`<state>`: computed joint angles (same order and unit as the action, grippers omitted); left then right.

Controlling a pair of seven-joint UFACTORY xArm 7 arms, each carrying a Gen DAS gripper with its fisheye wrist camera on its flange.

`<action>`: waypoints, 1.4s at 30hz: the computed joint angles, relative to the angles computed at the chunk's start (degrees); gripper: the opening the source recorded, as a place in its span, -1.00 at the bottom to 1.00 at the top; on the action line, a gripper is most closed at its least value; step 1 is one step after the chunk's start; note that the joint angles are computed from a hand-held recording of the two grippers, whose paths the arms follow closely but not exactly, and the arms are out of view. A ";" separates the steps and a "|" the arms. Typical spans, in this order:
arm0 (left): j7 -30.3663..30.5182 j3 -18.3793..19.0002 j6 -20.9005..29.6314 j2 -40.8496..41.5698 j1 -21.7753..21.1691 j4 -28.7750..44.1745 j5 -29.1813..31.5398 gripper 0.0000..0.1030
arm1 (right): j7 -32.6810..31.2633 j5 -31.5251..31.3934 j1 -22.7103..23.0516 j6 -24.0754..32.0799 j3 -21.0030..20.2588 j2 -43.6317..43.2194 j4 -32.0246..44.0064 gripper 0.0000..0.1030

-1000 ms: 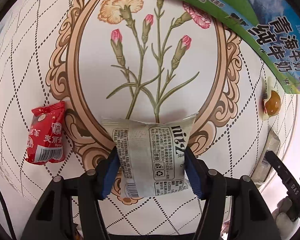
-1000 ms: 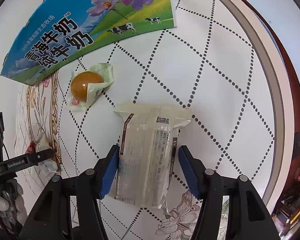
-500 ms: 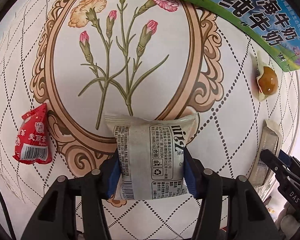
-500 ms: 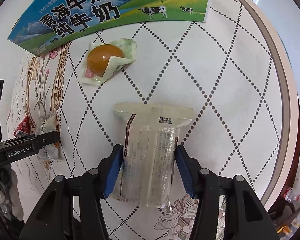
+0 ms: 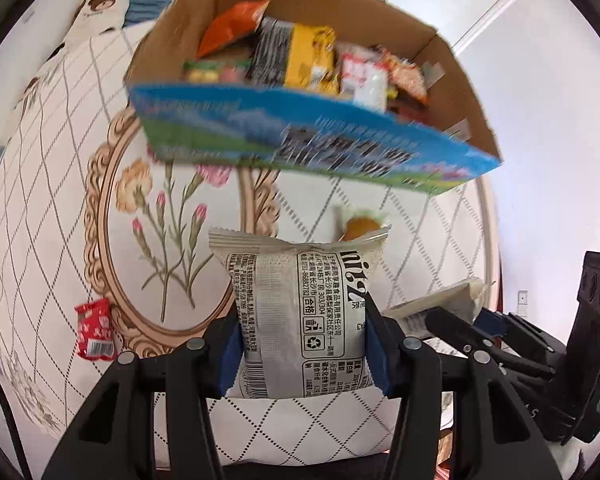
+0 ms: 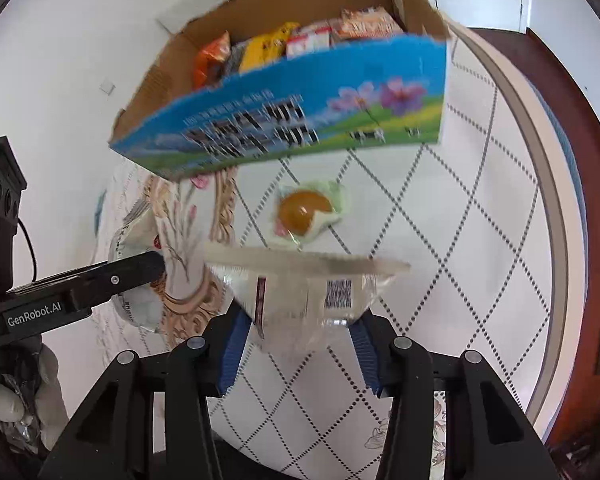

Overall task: Organize snacks
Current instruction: 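Carry the white-grey bag with the left tool while the right tool carries the bread packet into the box, then open both tools to release the packets in the box and lift away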

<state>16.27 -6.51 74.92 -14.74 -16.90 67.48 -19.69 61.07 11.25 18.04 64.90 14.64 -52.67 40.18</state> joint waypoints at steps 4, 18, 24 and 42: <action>1.47 -0.45 1.26 6.33 -0.58 11.19 -0.78 -0.04 | -4.33 -4.10 -2.98 -0.87 -2.68 2.39 6.49 -0.03; -7.29 -2.24 -1.76 37.27 -7.17 43.93 19.82 -0.04 | -20.08 -13.41 -13.93 0.97 -9.41 19.91 23.83 -0.03; -7.84 0.05 1.93 48.63 -10.10 55.70 24.71 -0.03 | -25.66 -11.98 -15.32 3.65 -11.91 28.21 25.25 -0.03; -9.62 0.65 -1.73 49.86 -9.93 55.02 21.96 0.90 | -20.47 -12.03 -16.69 2.05 -10.98 32.35 23.67 0.84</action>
